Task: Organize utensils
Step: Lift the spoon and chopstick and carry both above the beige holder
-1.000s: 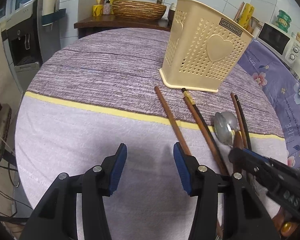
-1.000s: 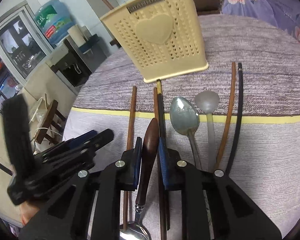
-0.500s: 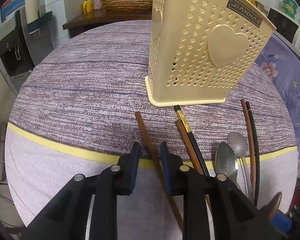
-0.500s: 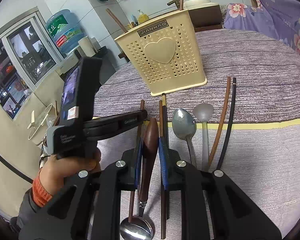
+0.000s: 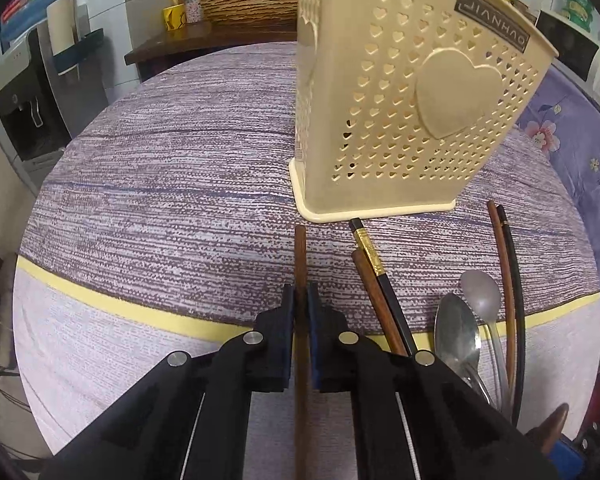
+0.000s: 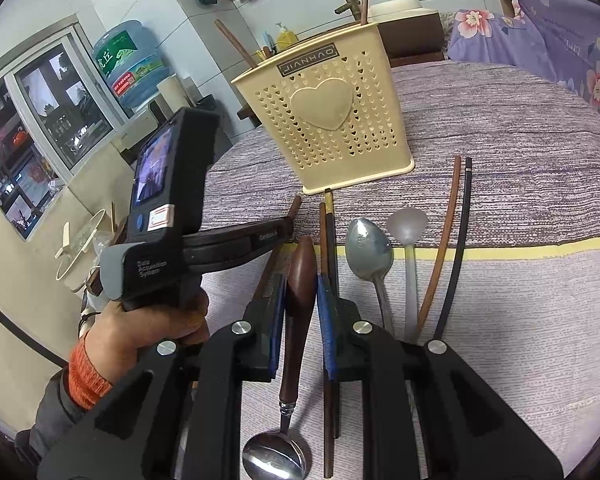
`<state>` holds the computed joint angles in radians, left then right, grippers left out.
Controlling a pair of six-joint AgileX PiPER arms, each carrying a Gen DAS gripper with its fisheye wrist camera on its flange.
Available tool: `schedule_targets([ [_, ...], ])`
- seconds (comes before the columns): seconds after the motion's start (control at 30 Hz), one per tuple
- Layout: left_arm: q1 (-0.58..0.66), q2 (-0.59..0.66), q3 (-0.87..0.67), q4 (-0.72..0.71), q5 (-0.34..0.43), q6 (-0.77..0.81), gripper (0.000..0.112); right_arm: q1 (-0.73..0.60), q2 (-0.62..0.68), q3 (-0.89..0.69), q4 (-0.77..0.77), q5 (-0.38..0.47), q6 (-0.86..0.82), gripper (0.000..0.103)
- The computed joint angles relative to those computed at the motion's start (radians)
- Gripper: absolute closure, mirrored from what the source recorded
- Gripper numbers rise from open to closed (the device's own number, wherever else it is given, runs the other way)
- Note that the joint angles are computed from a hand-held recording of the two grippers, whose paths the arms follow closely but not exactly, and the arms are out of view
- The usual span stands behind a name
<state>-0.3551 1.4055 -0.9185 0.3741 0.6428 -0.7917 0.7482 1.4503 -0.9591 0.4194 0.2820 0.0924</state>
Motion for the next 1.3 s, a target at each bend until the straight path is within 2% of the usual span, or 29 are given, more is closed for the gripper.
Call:
schedule_targets([
  [0.23, 0.030, -0.193, 0.087, -0.056, -0.042, 0.049, 0.105, -0.027, -0.006, 0.000, 0.169, 0.014, -0.181, 0.086],
  [0.33, 0.029, -0.276, 0.093, -0.060, -0.026, 0.063, 0.105, -0.036, -0.014, -0.011, 0.216, 0.030, -0.239, 0.087],
  [0.57, -0.026, -0.452, 0.071, 0.019, 0.050, 0.018, 0.105, -0.035, -0.043, -0.050, 0.190, 0.068, -0.255, 0.087],
  [0.63, 0.003, -0.486, 0.056, -0.014, 0.057, 0.066, 0.105, -0.038, -0.050, -0.062, 0.182, 0.078, -0.254, 0.087],
  [1.03, 0.027, -0.529, 0.017, 0.002, 0.054, 0.083, 0.105, -0.006, -0.047, -0.157, -0.041, 0.103, -0.086, 0.087],
  [1.3, 0.014, -0.524, 0.008, 0.026, 0.050, 0.063, 0.105, 0.002, -0.050, -0.179, -0.093, 0.115, -0.059, 0.087],
])
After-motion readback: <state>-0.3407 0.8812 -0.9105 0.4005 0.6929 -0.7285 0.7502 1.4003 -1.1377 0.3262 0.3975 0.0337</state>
